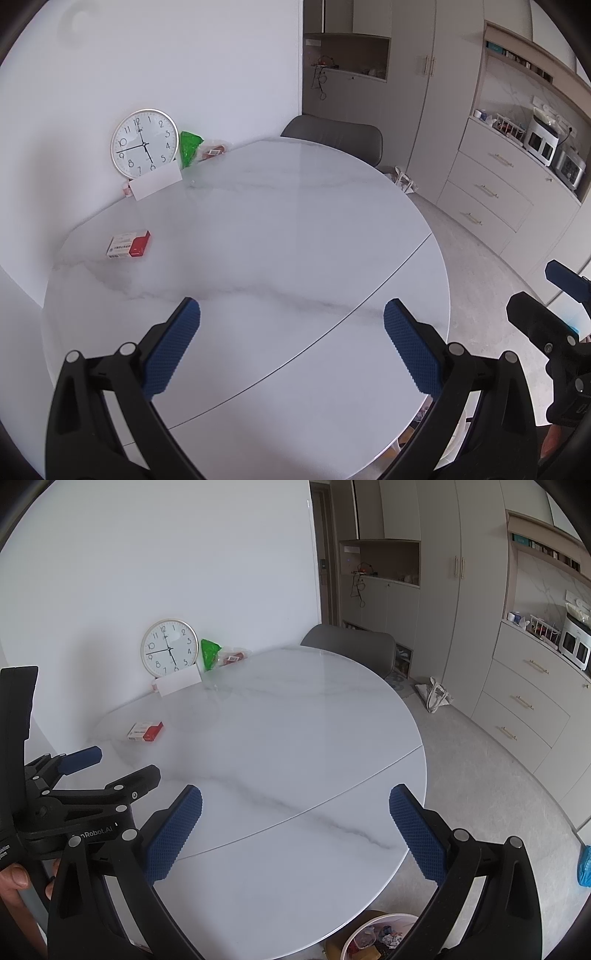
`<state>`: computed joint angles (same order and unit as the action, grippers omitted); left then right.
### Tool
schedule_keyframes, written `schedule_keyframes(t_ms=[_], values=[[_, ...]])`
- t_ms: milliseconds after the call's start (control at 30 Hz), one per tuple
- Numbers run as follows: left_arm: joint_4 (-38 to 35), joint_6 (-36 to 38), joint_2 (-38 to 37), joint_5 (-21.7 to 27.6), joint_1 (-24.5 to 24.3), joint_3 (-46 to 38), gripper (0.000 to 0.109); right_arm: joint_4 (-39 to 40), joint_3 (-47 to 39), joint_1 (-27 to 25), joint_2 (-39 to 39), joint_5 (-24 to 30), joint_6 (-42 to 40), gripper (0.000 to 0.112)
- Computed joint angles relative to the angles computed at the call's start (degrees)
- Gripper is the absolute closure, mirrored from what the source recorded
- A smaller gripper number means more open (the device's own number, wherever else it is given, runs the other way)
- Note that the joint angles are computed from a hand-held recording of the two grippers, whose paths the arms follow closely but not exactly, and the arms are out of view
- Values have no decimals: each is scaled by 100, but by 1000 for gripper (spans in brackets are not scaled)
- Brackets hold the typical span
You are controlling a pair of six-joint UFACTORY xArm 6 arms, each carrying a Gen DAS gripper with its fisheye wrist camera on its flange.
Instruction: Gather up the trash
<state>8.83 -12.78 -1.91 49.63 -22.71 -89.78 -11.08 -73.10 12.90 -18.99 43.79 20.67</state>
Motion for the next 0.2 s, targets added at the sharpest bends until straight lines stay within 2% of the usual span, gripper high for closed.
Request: schedule_keyframes(t_ms=[200], values=[[-17, 27, -5, 10, -7, 5, 13, -11, 7, 4, -2, -2, -1, 12]])
